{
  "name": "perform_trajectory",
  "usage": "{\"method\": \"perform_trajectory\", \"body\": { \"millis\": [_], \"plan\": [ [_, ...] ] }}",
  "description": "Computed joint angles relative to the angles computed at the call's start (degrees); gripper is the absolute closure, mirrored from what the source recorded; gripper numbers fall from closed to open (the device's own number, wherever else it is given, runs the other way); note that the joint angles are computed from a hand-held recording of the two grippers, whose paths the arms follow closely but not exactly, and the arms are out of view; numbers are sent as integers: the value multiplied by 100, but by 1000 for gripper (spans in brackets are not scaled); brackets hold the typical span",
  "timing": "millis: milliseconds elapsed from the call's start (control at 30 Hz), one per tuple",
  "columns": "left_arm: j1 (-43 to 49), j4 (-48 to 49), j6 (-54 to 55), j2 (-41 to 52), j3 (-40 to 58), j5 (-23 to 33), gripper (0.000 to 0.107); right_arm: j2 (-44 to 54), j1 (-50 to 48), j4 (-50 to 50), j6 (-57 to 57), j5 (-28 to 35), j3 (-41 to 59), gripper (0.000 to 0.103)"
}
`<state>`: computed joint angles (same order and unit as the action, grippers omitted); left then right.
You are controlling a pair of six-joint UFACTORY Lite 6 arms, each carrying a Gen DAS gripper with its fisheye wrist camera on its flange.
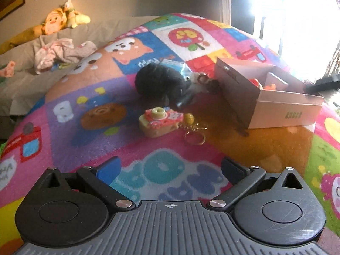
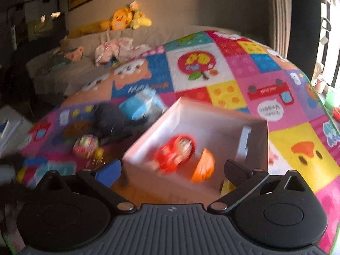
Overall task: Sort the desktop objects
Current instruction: 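Lower the red-hooded doll into the pink box and open the right gripper, then grasp the black plush bear with the right gripper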
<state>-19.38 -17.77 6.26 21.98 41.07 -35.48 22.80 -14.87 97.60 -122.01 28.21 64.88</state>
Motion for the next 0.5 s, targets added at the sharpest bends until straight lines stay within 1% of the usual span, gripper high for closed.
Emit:
{"method": "perform_trajectory", "body": {
  "millis": [67, 133, 167, 233, 300, 367, 433, 500],
  "plan": [
    [-9, 38, -44, 33, 35, 5, 4, -245, 39, 335, -465, -69, -569, 0],
    [-17, 54, -53, 55, 67, -3, 4, -363, 145, 993, -1133, -149, -1101, 0],
    [-32, 6, -2, 64, 88, -2, 4, -388, 221, 1473, -1570, -169, -1370, 0],
    [-54, -92, 109, 81, 118, -54, 4, -382, 341, 2170, -2237, -123, -1724, 0],
    [-47, -193, 159, 84, 133, -117, 4, -395, 475, 2680, -2721, -79, -1922, 0],
    [-35, -458, 323, 57, 114, -159, 4, -473, 576, 2757, -2798, -91, -1941, 0],
    [-33, -957, 664, 11, 78, -165, 4, -668, 766, 2971, -3003, -66, -1898, 0],
    [65, -1105, 630, -49, -10, -113, 4, -776, 995, 3034, -3093, -63, -1674, 0]
  ]
}}
